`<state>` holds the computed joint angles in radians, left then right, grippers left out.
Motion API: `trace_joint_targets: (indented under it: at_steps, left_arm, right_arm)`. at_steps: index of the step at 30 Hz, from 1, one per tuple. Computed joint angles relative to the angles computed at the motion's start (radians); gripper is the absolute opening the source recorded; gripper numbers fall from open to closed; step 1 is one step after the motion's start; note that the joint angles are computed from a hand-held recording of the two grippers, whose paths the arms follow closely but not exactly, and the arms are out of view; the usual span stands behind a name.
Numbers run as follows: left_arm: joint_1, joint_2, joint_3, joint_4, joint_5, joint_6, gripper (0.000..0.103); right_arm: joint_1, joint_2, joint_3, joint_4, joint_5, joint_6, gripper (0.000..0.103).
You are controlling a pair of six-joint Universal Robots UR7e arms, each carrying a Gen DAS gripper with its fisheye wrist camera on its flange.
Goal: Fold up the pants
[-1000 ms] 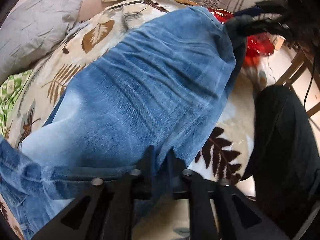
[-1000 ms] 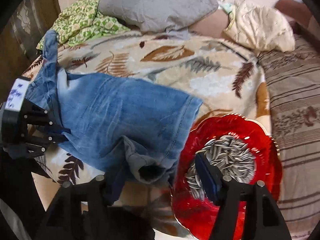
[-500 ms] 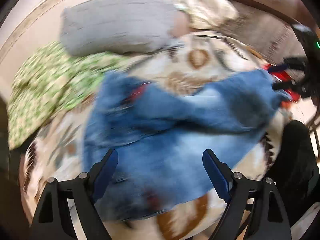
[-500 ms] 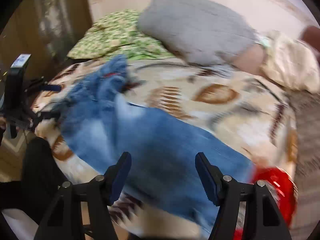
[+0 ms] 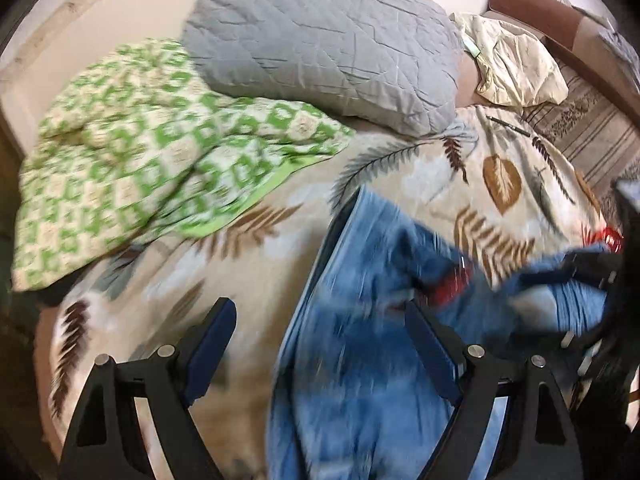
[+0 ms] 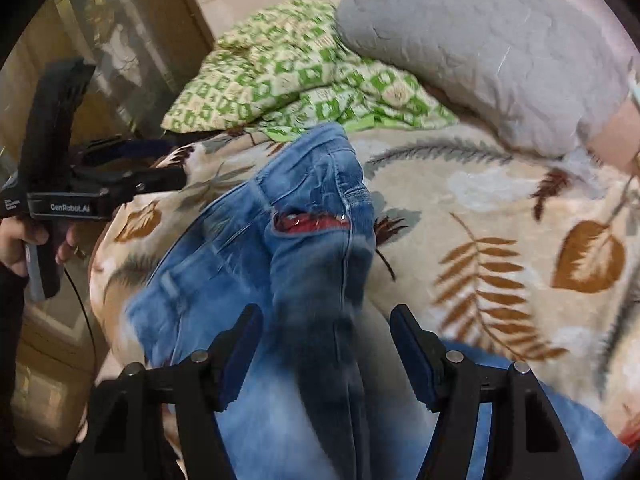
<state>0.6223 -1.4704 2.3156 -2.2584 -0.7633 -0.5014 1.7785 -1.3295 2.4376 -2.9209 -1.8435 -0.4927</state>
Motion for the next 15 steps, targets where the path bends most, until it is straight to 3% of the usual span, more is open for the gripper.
trace_joint_targets:
  at_steps: [4,8,9,10,11,15]
  left_arm:
    - [0.088,0.165,-0.067,-0.159,-0.013,0.185,0.087]
    - [0.147,0.272,-0.131,-0.154,-0.019,0.297,0.085]
    - [0.152,0.274,-0.129,-0.161,-0.029,0.316,0.077]
    - [0.162,0.269,-0.126,-0.172,-0.066,0.342,0.018]
    - [0.172,0.258,-0.130,-0.156,-0.110,0.333,0.005]
    - [0.104,0.162,-0.064,-0.135,-0.106,0.318,0.004]
  right_arm:
    - [-0.031,0.099,-0.060,-0.003,0.008,0.039,0.070]
    - [-0.079,0.141,-0.093,0.011,0.070,0.043,0.068]
    - [-0.089,0.145,-0.092,0.006,0.090,0.030,0.061]
    - [-0.096,0.144,-0.089,0.004,0.113,0.013,0.031]
    - [-0.101,0.139,-0.086,0.013,0.134,0.002,0.025]
    - [-0.066,0.121,-0.053,-0.031,0.127,-0.027,0.018]
